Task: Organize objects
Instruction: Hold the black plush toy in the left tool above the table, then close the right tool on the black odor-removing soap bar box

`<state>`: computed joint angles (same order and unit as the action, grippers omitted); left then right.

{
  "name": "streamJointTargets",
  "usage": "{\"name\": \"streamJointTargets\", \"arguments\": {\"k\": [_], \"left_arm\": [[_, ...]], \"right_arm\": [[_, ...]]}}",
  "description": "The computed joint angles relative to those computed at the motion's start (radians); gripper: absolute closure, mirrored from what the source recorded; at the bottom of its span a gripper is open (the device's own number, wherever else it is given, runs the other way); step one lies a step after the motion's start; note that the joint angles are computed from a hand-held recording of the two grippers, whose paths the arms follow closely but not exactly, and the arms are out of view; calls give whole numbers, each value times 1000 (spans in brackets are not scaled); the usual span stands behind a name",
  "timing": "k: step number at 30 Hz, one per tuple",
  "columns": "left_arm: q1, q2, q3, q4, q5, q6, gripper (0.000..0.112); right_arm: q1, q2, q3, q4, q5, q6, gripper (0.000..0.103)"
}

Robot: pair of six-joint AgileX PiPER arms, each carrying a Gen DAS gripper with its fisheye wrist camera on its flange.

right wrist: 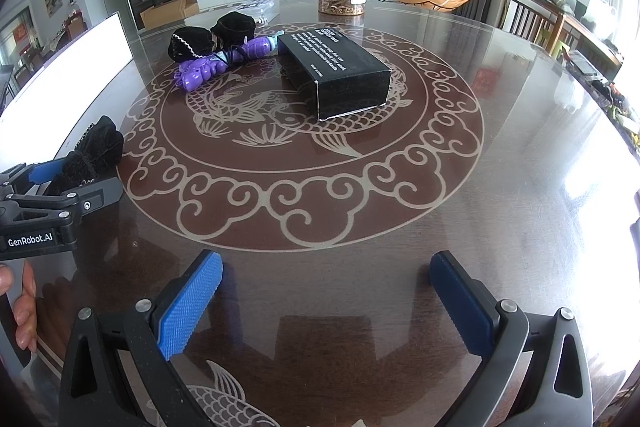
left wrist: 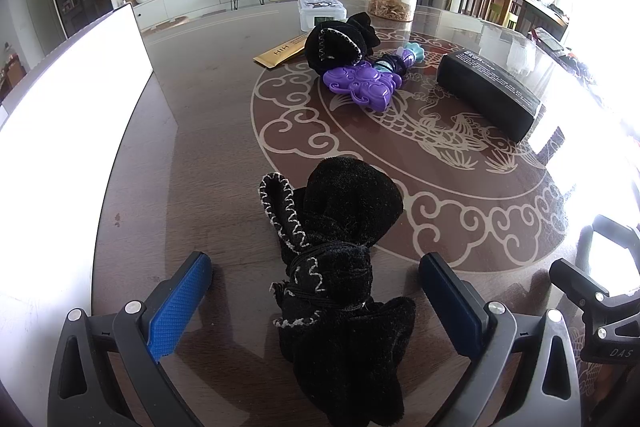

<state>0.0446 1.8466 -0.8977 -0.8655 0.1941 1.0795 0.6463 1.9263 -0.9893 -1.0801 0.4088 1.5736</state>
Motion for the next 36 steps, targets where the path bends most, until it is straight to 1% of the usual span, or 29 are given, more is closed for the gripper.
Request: {"name": "streamJointTargets", "arguments": {"k": [9,12,14,16,17,18,19,21,22,24,25,26,28,29,31,32,33,34,35,36], "left_arm": [[0,0,0,-2,0,2,9],[0,0,1,-3,0,3,9],[1,-1,1,-4,0,4,9],[1,-1,1,-5,0,5,9],[1,-1,2,-5,0,5,9],[1,-1,2,-6,0,6,9],[1,-1,2,-6,0,6,9],[1,-2,3,-6,0,6,9],[1,-2,3,-6,0,6,9],[1,-3,4,-6,0,7,9],[1,-3,4,-7,0,7,9],[1,-3,4,-7,0,8,9],[1,-3,4,-8,0,8,9],[1,-3,4,-8,0,8,9],[1,-3,2,-2,1,3,9],[1,-3,2,-2,1,3,9],[1,-3,2,-2,1,3,9],[1,-3,2,-2,1,3,9],[1,-3,2,-2,1,3,9],[1,-3,2,-2,1,3,9]], "right_arm": [[1,2,-1,-4,3,5,0],[-10,-6,8,10,-22,-28,0],[-27,-23,28,27,-64,-86,0],[-79,-59,73,4,-174,-69,0],[-117,-76,84,47,-226,-101,0],[-145,-88,78,130,-247,-173,0],[-168,-97,57,227,-245,-273,0],[-196,-79,-33,359,-203,-473,0],[-205,-47,-111,408,-160,-573,0],[-232,48,-270,533,-103,-773,0],[-248,107,-355,623,-87,-872,0],[-261,170,-455,723,-40,-972,0],[-287,284,-655,887,96,-1172,0],[-293,338,-752,930,163,-1237,0],[-284,426,-903,959,272,-1284,0],[-276,463,-972,961,333,-1291,5],[-268,477,-1004,944,375,-1277,22],[-257,475,-996,909,385,-1237,28],[-253,451,-951,911,354,-1219,40],[-245,418,-890,895,320,-1191,44]]}}
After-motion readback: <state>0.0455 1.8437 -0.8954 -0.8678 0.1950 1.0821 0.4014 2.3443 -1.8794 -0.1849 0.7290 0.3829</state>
